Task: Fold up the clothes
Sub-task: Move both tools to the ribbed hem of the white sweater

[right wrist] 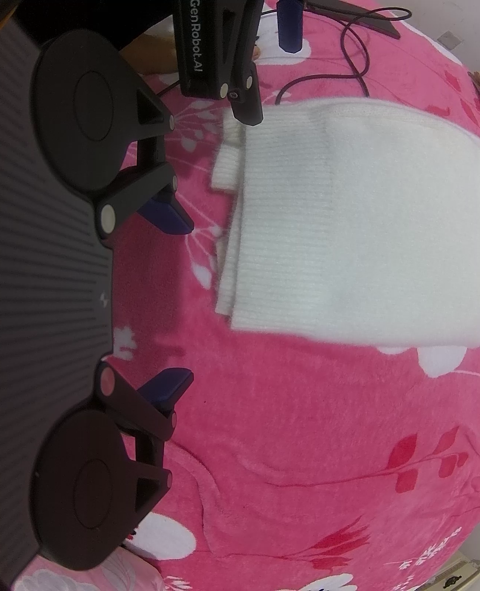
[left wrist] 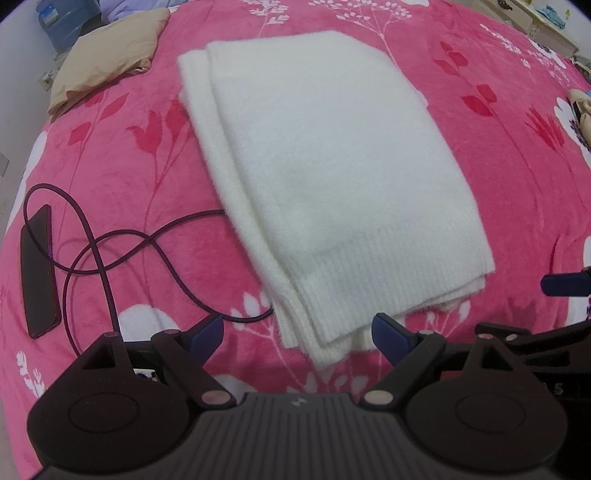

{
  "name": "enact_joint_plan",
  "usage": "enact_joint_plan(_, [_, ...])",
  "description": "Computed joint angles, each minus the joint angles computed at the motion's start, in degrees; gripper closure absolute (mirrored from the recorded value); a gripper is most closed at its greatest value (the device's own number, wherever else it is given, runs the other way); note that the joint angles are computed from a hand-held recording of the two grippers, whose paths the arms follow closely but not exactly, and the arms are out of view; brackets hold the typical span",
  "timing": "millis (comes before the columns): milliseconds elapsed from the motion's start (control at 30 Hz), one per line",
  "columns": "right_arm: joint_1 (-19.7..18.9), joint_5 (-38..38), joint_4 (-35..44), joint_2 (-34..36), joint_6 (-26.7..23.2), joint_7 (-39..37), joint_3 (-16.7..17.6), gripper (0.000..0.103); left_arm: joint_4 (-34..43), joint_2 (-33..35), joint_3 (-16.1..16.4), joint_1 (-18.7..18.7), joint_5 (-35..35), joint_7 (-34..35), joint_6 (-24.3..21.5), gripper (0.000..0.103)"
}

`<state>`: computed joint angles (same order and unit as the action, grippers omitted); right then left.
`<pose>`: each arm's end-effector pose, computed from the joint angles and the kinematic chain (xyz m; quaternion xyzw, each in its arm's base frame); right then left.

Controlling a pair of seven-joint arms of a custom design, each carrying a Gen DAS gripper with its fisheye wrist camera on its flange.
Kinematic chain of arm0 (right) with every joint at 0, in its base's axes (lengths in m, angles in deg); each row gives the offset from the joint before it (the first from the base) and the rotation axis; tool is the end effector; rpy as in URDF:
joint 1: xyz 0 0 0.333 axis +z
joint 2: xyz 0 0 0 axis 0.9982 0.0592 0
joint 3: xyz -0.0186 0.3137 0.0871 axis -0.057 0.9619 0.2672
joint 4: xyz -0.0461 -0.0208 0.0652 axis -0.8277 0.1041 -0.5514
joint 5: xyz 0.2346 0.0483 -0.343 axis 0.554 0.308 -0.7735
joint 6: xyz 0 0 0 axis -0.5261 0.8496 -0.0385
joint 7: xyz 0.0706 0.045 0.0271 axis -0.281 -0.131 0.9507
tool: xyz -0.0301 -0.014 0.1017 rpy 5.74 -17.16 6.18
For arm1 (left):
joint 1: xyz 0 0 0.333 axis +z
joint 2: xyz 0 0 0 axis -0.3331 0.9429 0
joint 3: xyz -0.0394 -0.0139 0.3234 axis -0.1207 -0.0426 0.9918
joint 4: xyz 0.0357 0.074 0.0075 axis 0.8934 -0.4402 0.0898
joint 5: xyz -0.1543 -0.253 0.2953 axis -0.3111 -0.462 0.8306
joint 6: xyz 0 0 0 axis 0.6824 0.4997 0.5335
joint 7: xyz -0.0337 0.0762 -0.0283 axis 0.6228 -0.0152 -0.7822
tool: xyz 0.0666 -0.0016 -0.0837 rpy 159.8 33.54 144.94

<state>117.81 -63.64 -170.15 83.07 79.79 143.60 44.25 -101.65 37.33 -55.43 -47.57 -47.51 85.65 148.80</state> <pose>0.5030 0.4061 0.6208 -0.7769 0.6228 -0.0596 0.0705 0.6214 -0.4394 0.4797 -0.6578 0.7396 -0.0969 0.1043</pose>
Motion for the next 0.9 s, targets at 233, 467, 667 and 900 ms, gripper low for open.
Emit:
enact_joint_plan(233, [-0.94, 1.02, -1.09, -1.22, 3.31, -0.50, -0.36, 0.023, 2.51, 1.28, 0.20, 1.61, -1.63, 1.93, 2.93, 0.015])
enact_joint_plan(467, [-3.24, 2.14, 3.62, 1.86, 5.26, -8.98, -1.27, 0.021, 15.16, 8.68, 1.59, 3.09, -2.79, 7.28, -2.01, 0.014])
enact_joint_plan(667, [-3.97, 2.00, 15.39, 11.30, 8.05, -14.66, -2.74, 0.011, 27.16, 16.39, 3.07, 4.04, -3.65, 12.20, -4.70, 0.014])
enact_joint_plan(900, [-5.70, 6.98, 25.32, 19.82, 13.90, -16.46, -4.07, 0.010, 30.51, 19.90, 2.11, 7.34, -10.06, 14.98, -1.30, 0.014])
